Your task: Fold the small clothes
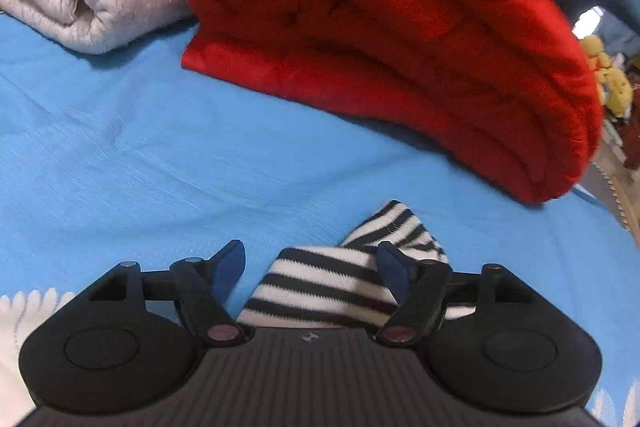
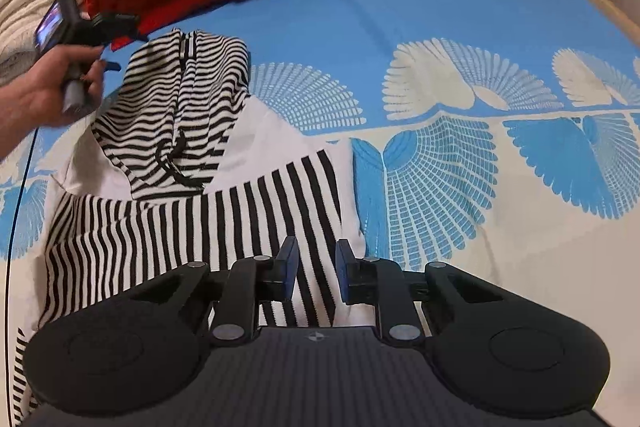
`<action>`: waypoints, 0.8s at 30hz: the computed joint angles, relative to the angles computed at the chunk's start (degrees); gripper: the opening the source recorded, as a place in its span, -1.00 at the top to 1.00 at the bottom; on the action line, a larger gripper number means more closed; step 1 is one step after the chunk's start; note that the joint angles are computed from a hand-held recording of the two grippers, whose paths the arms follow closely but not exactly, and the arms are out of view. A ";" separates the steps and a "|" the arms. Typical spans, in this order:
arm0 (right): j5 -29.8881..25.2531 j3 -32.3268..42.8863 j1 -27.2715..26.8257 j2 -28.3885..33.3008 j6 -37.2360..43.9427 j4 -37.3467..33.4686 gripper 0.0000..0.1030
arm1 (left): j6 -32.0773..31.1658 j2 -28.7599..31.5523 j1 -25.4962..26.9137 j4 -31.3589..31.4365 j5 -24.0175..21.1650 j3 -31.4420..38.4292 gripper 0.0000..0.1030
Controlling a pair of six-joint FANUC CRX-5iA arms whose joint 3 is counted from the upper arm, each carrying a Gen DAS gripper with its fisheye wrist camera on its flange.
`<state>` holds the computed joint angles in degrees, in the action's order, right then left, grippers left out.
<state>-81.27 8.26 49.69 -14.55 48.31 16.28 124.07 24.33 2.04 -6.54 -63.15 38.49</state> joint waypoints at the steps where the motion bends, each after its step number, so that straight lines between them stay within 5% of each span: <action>1: -0.18 -0.05 -0.15 0.02 -0.03 -0.11 0.59 | -0.45 0.59 0.07 0.77 -0.20 0.31 -0.46; 2: -0.28 -0.11 -0.33 0.04 -0.09 -0.18 0.59 | -2.26 1.13 0.38 2.29 -0.45 0.23 -0.34; 4: -0.21 -0.13 -0.65 0.02 -0.27 -0.21 0.59 | -6.94 1.17 0.26 3.58 -0.76 -0.50 0.92; 7: -0.25 0.28 -0.80 -0.09 -0.86 -0.25 0.59 | -12.27 -4.26 -0.34 4.65 5.46 -7.87 0.91; 11: -0.05 0.57 -0.52 -0.98 -1.47 0.46 0.59 | -24.99 -17.45 -0.38 14.16 14.28 -23.29 0.92; 14: 0.03 0.69 0.06 -2.27 -2.62 1.67 0.59 | -37.28 -30.53 -1.62 22.28 15.53 -35.23 0.92; 17: 0.16 0.38 0.92 -3.87 -4.57 3.34 0.59 | -43.21 -43.64 -3.77 27.01 8.91 -43.82 0.92; 20: 0.51 -0.06 2.15 -5.36 -7.60 4.89 0.59 | -41.63 -51.28 -6.68 25.64 -8.48 -44.92 0.86; 22: 0.67 -0.54 3.26 -6.37 -9.99 5.70 0.59 | -34.94 -52.91 -10.36 19.86 -18.05 -42.79 0.68; 24: 0.74 -0.97 4.41 -7.20 -11.75 6.04 0.58 | -25.59 -56.76 -9.48 17.22 -18.26 -44.70 0.48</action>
<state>-80.53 7.29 54.10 -21.75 36.56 22.32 98.48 -32.42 -7.44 10.68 -81.41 -6.21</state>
